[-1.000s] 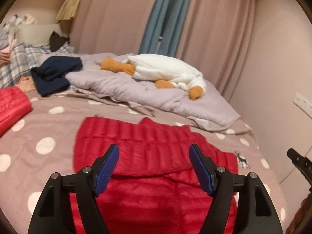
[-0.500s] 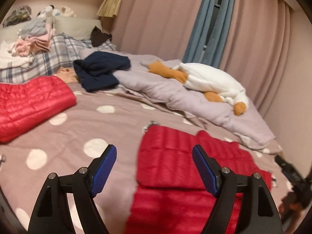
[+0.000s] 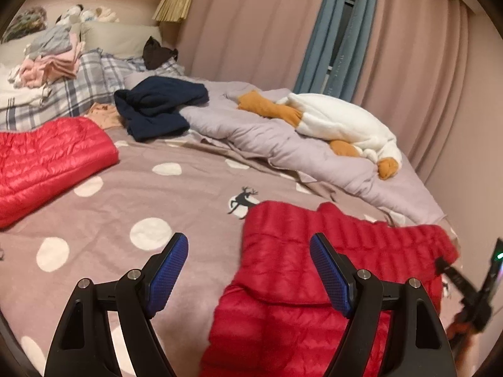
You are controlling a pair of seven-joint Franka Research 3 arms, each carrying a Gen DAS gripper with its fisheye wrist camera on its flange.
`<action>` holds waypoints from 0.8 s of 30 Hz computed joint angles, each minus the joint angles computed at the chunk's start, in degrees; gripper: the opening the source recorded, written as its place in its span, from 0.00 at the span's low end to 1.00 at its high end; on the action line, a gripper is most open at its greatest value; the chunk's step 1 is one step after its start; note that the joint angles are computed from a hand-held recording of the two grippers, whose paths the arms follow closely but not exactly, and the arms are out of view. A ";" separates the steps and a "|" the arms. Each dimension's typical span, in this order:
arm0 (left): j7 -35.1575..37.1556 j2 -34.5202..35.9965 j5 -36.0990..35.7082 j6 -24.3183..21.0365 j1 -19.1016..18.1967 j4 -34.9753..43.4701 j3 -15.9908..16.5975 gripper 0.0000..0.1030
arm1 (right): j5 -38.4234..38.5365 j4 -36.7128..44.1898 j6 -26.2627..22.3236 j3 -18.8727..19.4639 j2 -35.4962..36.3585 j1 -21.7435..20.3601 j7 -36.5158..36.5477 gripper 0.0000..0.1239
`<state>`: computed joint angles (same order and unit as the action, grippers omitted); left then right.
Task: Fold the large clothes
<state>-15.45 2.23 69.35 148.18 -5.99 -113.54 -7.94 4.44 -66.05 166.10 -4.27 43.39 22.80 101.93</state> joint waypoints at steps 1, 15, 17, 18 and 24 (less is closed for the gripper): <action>0.37 0.08 -0.23 -0.44 -0.12 0.14 -0.10 0.77 | -0.62 -0.81 -1.22 -1.91 -0.92 0.86 1.58 0.09; 2.75 2.29 -1.07 1.87 0.07 1.40 0.70 0.46 | -13.75 -9.98 -2.92 -6.78 -9.01 1.82 15.60 0.51; 6.73 3.60 -2.17 3.10 -0.04 2.40 0.78 0.25 | -12.10 -9.78 -2.30 -4.21 -8.88 0.29 13.01 0.48; 8.33 4.44 -2.08 2.48 -0.45 3.22 0.79 0.22 | -11.29 -9.15 -2.45 -3.22 -8.44 -0.18 11.74 0.45; 11.86 11.30 0.22 8.68 -1.18 7.84 2.69 0.16 | -9.02 -2.25 -8.90 -0.95 -3.27 -0.61 5.30 0.16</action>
<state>-3.58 13.53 69.57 156.87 -7.17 -105.69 -5.24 -4.58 -68.29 157.19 -5.22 40.12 22.19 107.23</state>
